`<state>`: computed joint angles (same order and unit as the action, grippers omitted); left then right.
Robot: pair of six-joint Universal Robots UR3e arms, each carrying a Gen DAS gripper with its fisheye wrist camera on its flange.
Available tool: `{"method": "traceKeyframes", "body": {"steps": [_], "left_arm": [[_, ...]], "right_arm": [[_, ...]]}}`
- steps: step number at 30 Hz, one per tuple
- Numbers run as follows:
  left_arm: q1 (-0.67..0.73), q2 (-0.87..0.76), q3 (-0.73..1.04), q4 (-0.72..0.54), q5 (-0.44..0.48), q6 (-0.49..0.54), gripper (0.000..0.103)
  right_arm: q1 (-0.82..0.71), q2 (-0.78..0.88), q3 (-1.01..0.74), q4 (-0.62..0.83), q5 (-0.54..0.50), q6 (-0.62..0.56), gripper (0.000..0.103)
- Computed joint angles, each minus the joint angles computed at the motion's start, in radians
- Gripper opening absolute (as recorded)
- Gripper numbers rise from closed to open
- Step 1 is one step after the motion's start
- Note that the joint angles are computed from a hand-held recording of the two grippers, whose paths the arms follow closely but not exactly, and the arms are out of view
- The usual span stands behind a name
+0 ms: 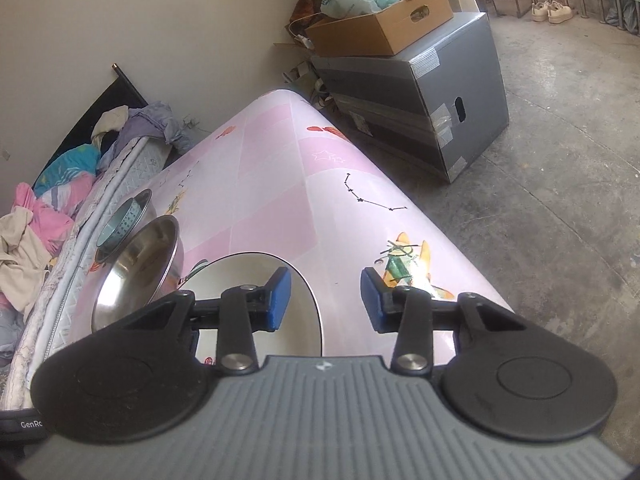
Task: Organize plates and bowls
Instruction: 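Close both tools on the rim of the white calligraphy plate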
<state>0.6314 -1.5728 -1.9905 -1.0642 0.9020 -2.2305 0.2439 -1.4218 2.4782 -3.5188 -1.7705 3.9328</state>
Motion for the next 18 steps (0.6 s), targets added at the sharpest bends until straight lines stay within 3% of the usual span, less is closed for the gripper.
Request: {"method": "traceKeyframes", "body": {"steps": [6,10,13,18], "left_arm": [[-0.070,-0.017,-0.026,0.089,0.031,-0.065,0.040],[-0.089,-0.012,-0.036,0.116,0.042,-0.085,0.040],[-0.086,-0.008,-0.033,0.104,0.047,-0.085,0.040],[-0.062,0.024,-0.039,0.066,0.060,-0.056,0.041]], "right_arm": [[-0.048,0.072,-0.001,-0.083,0.095,-0.032,0.034],[-0.095,0.095,-0.010,-0.098,0.221,-0.083,0.036],[-0.057,0.089,-0.057,-0.028,0.181,-0.110,0.036],[-0.071,0.043,-0.036,0.009,0.228,-0.104,0.037]]}}
